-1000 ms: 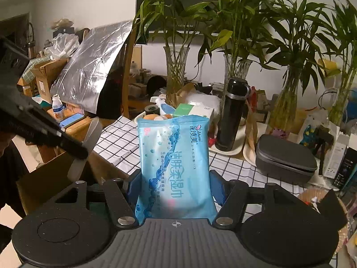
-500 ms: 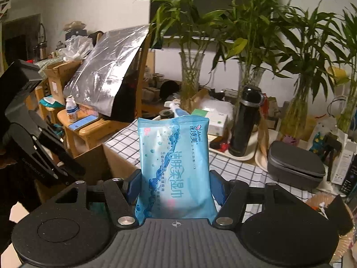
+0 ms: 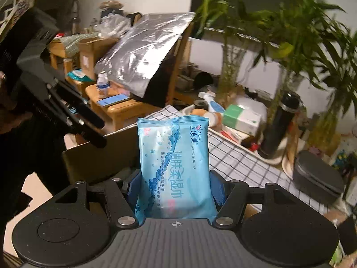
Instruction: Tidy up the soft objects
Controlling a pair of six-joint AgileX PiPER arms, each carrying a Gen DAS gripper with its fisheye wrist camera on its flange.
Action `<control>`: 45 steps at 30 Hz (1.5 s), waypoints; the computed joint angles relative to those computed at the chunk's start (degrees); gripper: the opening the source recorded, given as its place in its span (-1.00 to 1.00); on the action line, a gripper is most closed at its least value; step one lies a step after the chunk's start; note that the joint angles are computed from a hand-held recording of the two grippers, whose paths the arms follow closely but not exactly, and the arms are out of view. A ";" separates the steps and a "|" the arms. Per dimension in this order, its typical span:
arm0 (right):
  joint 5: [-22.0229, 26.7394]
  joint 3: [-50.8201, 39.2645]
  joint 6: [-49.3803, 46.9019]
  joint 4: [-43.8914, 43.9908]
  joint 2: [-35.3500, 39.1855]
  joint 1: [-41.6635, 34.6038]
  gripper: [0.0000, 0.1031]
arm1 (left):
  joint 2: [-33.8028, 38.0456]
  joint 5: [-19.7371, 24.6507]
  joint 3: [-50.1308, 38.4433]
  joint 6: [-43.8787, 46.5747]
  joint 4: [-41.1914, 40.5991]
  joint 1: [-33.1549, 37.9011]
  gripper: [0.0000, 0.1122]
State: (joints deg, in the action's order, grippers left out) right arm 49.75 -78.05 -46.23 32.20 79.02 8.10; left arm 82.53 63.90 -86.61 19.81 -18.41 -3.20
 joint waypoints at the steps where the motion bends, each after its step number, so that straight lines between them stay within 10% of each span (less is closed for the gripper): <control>1: -0.01 0.28 -2.20 1.31 -0.19 0.28 0.29 | -0.80 -0.63 0.58 0.11 0.11 0.27 -0.14; 7: -0.70 0.82 -5.18 -2.38 0.39 5.27 0.91 | -3.43 -2.76 3.73 3.05 -1.21 2.31 -0.14; 21: -6.96 7.01 35.17 -30.78 -5.81 14.54 1.00 | -11.12 -10.80 13.34 -0.84 1.64 -0.34 0.12; 32: 2.89 9.46 66.45 -48.95 -13.49 23.26 1.00 | -16.39 -15.59 17.88 -3.84 5.14 -4.31 0.36; 45: 16.24 6.39 79.45 -55.68 -14.30 31.15 1.00 | -17.60 -15.53 19.40 -12.08 14.68 -9.41 0.84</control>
State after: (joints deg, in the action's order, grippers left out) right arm 65.99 -71.66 33.22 -23.49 64.72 39.25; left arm 64.93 48.37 -67.21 7.72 -3.74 -12.61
